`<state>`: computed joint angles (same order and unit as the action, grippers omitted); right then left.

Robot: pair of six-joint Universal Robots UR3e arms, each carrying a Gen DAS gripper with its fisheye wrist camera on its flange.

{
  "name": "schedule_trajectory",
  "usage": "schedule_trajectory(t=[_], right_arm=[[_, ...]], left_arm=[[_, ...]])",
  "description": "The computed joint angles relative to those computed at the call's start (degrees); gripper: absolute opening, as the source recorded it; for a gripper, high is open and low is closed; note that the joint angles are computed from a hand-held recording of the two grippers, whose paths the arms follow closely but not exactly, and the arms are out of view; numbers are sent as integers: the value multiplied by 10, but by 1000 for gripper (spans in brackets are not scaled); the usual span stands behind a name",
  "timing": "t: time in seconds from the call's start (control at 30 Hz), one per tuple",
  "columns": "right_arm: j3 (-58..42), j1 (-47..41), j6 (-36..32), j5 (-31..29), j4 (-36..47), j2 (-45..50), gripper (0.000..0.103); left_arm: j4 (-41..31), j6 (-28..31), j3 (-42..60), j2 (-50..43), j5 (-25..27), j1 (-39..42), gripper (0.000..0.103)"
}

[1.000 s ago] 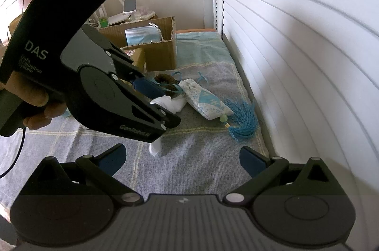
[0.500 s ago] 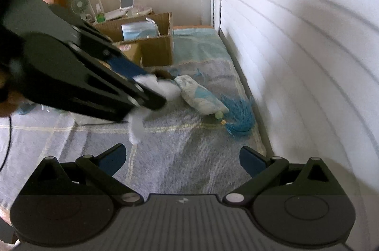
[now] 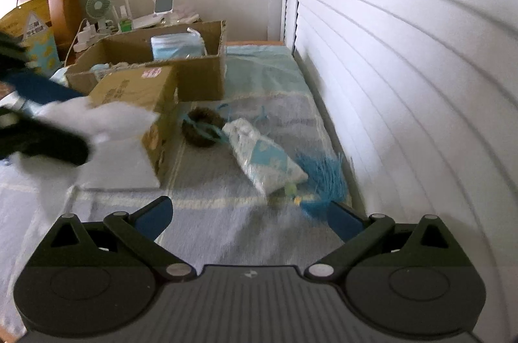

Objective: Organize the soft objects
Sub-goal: 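Lift the white cloth with the left tool while the right tool approaches the patterned pouch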

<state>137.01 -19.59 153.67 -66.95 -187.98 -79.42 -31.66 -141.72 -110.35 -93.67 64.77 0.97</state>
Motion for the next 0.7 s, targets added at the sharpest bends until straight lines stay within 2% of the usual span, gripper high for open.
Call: schedule_trajectory(t=[0.13, 0.27, 0.43, 0.63, 0.7], right_arm=[[-42, 26, 16, -19, -29, 45, 93], [-100, 57, 25, -49, -36, 91, 91], [-162, 66, 35, -53, 15, 126, 91], [-141, 41, 7, -11, 90, 94, 92], [-138, 42, 1, -16, 101, 93, 94]], left_arm=[[-9, 12, -25, 35, -24, 24, 32], [-7, 16, -38, 48, -43, 41, 32], [0, 17, -48, 50, -53, 52, 32], [3, 16, -53, 49, -55, 56, 32], [5, 14, -51, 46, -56, 56, 32]])
